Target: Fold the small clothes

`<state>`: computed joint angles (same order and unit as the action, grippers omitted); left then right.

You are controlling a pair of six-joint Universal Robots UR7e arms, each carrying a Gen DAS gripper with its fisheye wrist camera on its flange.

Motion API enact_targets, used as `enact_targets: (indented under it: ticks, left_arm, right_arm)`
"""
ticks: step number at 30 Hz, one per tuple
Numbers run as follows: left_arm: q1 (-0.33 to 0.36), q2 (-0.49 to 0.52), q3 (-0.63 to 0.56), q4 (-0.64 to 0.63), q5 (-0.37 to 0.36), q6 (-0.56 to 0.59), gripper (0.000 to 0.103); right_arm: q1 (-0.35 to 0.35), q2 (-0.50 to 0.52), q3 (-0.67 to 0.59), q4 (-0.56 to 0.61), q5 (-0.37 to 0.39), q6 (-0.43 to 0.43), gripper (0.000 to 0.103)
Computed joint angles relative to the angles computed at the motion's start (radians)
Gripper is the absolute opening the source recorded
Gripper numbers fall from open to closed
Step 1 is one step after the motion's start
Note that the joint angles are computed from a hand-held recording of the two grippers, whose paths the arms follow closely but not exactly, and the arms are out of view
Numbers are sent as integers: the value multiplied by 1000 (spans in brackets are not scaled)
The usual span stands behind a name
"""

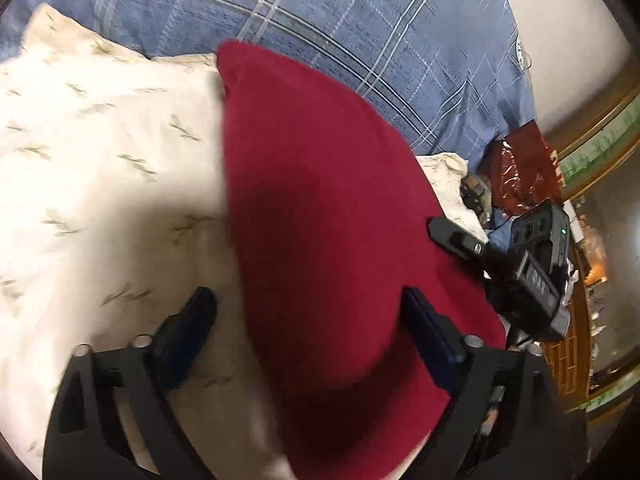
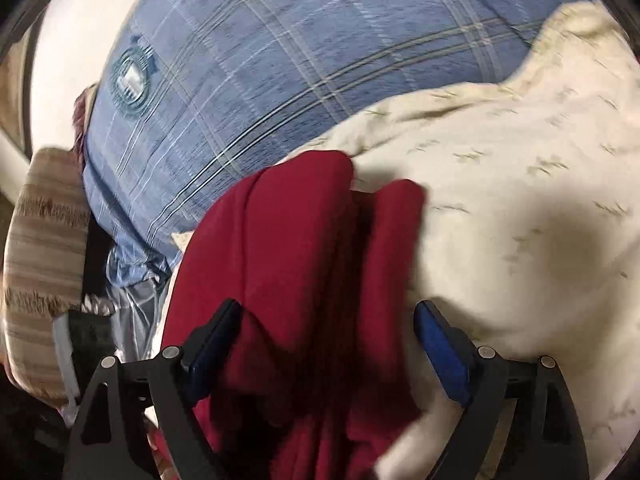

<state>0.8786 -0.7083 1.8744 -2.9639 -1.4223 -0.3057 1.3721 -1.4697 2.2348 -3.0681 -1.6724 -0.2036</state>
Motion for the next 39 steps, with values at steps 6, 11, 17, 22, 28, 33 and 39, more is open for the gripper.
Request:
enact_targets:
  ticks: [6, 11, 17, 22, 28, 33, 39]
  left_arm:
    - [-41, -18, 0, 40, 31, 37, 72]
    - [-92, -161, 96, 95, 37, 41, 66]
    - [-121, -280, 234, 159, 147, -32, 66]
    - [-136, -311, 323, 96, 230, -103, 76]
    - [-210, -305, 360, -3, 444, -83, 78]
    - [-215, -248, 378, -129, 514, -72, 79]
    - [-223, -212, 386, -224, 553, 0, 81]
  right_arm:
    - [105, 22, -16, 3, -122, -54, 46]
    - [176, -52, 23, 55, -97, -32, 45]
    - [202, -31, 99, 49, -92, 28, 56]
    - [273, -47, 157, -6, -242, 27, 60]
    - [434, -23, 165, -126, -363, -95, 51]
    - [470, 112, 146, -198, -495, -141, 48]
    - [437, 176, 191, -331, -543, -185, 51]
